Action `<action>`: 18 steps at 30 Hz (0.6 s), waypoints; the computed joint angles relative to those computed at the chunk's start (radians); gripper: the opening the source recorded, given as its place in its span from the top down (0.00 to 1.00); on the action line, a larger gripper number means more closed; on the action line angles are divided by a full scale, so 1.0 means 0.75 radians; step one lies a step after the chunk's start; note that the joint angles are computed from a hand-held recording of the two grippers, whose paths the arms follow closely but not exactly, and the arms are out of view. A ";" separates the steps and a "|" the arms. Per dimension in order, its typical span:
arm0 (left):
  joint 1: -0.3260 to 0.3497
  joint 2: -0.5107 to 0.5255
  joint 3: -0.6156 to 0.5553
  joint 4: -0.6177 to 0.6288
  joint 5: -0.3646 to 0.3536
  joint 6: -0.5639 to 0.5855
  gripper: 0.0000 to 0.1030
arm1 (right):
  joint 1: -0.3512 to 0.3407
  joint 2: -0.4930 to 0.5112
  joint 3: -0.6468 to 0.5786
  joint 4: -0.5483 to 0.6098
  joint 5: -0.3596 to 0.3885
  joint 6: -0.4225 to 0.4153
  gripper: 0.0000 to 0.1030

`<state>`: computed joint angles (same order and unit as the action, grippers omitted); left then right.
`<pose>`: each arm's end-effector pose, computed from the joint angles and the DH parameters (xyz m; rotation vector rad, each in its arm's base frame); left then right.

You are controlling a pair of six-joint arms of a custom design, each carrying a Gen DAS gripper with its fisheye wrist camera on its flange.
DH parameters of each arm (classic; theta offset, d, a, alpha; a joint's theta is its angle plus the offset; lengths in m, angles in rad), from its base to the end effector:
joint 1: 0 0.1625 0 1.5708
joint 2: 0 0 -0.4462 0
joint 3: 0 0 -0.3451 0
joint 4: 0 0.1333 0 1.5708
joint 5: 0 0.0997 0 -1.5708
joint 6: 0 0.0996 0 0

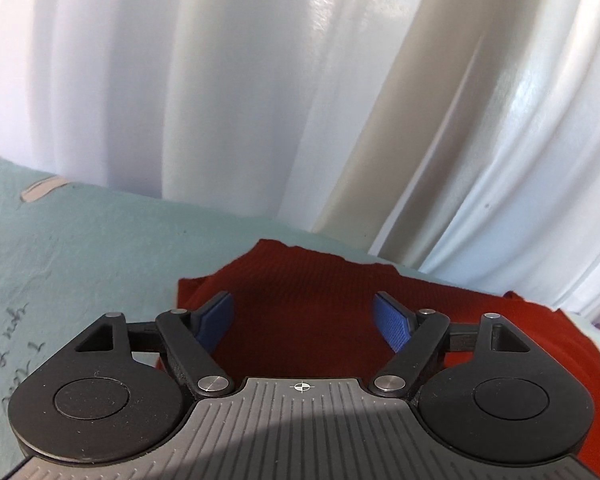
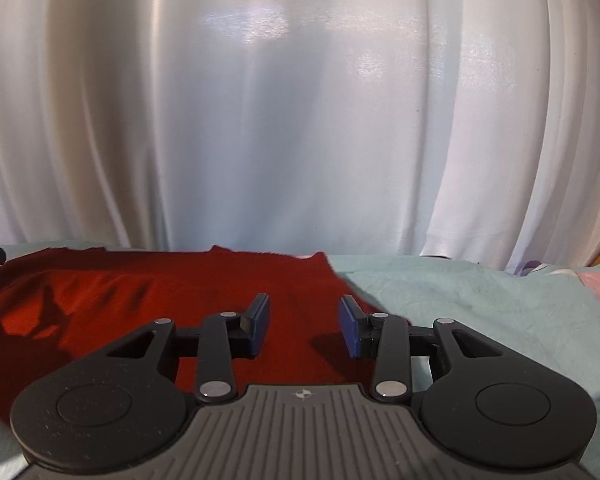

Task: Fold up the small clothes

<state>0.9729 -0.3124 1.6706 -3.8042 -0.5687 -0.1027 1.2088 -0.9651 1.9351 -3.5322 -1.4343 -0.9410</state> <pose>-0.1596 -0.6202 0.0045 -0.0071 2.1976 -1.3356 -0.0703 -0.6003 0.2741 0.7707 -2.2765 1.1323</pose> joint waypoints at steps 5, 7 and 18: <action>-0.048 -0.045 0.211 -0.082 0.072 -0.125 0.13 | -0.029 0.014 0.080 -0.160 -0.128 -0.192 0.64; -0.047 -0.049 0.252 -0.021 0.118 -0.175 0.14 | -0.047 0.037 0.091 -0.286 -0.162 -0.264 0.62; -0.067 -0.196 0.503 0.182 0.111 -0.677 0.18 | -0.064 -0.067 0.176 -0.311 -0.174 -0.137 0.63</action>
